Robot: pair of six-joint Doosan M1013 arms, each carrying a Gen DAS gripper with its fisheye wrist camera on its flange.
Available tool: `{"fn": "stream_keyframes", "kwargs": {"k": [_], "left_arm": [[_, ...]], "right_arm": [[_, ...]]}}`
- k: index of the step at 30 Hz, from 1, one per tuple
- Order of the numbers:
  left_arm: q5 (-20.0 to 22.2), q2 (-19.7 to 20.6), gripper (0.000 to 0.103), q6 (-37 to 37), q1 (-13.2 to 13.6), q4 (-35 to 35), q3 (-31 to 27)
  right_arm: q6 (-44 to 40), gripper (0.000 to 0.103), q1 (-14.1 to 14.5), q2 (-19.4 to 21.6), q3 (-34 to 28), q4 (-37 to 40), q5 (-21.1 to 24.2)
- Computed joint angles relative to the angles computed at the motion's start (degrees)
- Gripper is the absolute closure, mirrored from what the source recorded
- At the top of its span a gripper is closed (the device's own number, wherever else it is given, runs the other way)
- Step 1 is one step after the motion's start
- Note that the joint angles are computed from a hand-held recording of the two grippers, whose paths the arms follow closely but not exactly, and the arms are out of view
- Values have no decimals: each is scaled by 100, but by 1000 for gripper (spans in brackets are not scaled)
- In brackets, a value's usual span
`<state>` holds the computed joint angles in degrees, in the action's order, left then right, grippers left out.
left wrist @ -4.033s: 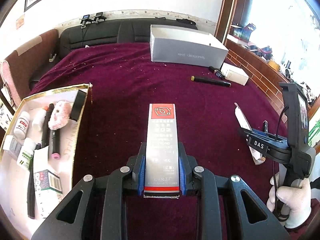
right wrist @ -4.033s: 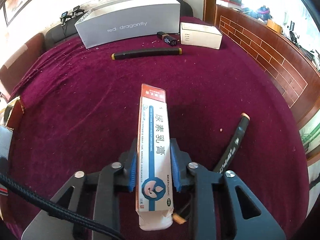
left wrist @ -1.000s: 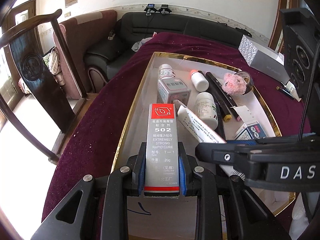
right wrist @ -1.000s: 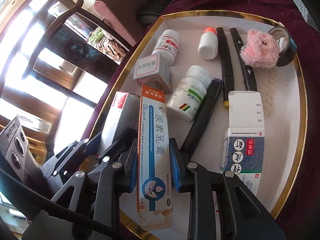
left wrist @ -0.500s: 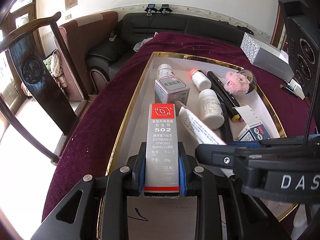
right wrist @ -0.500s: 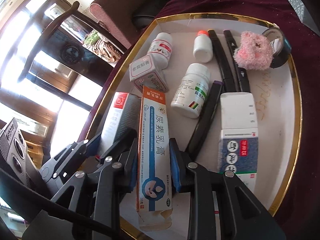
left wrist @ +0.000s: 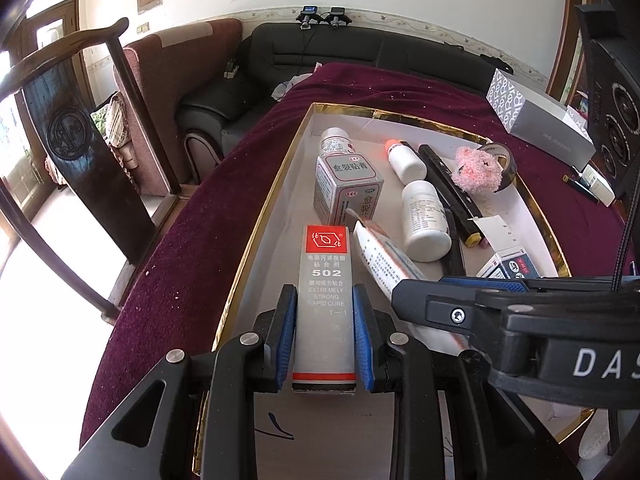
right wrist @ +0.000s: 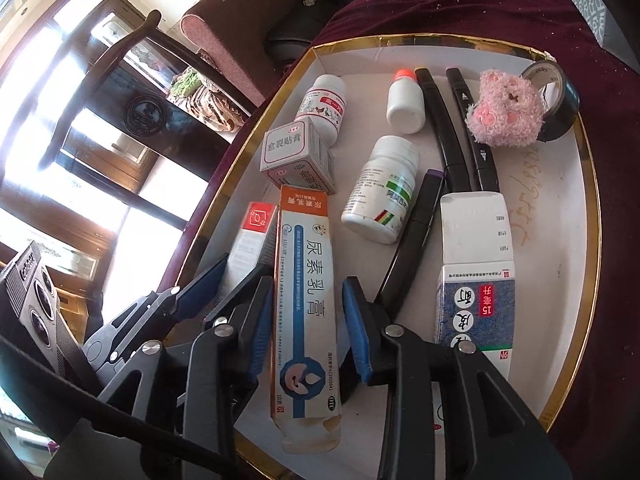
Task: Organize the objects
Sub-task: 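Lower glue box and ointment box into the white box and open both tools, then withdraw both tools from the box back over the table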
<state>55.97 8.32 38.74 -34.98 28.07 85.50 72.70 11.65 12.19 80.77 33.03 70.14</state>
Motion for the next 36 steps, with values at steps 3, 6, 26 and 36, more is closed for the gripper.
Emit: {"fn": "stream_keyframes", "kwargs": {"k": [3, 6, 26, 36], "left_arm": [[29, -9, 78, -58, -14, 30, -15], [60, -36, 68, -160, -44, 114, -24], [469, -161, 46, -655, -661, 1438, -256], [290, 82, 45, -128, -972, 1160, -717]], "right_arm": [[-51, 66, -13, -35, 5, 42, -27], [-133, 63, -38, -91, 27, 79, -85], [-313, 54, -397, -464, 214, 510, -381], [-273, 49, -1122, -701, 422, 733, -607]]}}
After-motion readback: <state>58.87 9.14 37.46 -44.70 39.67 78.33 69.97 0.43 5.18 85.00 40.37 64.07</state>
